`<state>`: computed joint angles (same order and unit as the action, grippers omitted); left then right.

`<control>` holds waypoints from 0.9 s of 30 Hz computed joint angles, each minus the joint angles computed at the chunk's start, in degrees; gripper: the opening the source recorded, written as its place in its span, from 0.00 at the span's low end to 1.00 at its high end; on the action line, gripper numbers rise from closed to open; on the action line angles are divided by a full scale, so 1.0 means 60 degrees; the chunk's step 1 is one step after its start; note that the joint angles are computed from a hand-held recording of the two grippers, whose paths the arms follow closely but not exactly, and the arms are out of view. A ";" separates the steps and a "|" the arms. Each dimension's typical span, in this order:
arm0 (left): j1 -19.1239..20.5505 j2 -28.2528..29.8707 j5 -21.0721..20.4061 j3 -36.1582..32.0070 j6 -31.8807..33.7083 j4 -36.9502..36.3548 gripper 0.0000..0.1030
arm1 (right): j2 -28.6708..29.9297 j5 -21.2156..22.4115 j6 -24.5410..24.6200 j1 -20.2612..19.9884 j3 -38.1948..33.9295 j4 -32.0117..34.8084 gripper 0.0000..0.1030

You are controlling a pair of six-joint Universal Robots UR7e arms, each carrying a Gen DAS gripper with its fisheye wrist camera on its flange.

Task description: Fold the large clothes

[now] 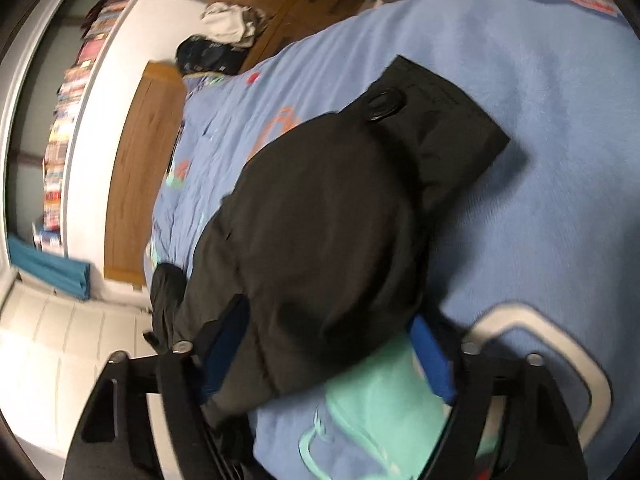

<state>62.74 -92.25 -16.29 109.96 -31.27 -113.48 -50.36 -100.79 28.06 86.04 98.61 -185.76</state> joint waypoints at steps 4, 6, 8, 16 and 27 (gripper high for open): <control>0.0072 0.0116 -0.0074 -0.0026 0.0028 -0.0088 1.00 | 0.0117 0.0130 0.0250 -0.0167 -0.0181 -0.0289 0.44; 0.0096 0.0160 -0.0113 -0.0025 0.0051 -0.0123 1.00 | 0.0157 0.0306 0.0199 -0.0219 -0.0244 -0.0424 0.32; 0.0109 0.0171 -0.0138 -0.0018 0.0124 -0.0184 1.00 | 0.0182 0.0312 -0.0010 -0.0151 -0.0310 -0.0588 0.22; 0.0099 -0.0114 -0.0291 0.0144 0.0594 -0.0813 1.00 | 0.0457 -0.1252 -0.2028 0.1106 -0.1493 -0.0053 0.09; 0.0465 -0.0984 -0.0580 0.0346 0.0913 -0.1335 1.00 | 0.2082 -0.2069 -0.4638 0.3086 -0.4453 0.1572 0.09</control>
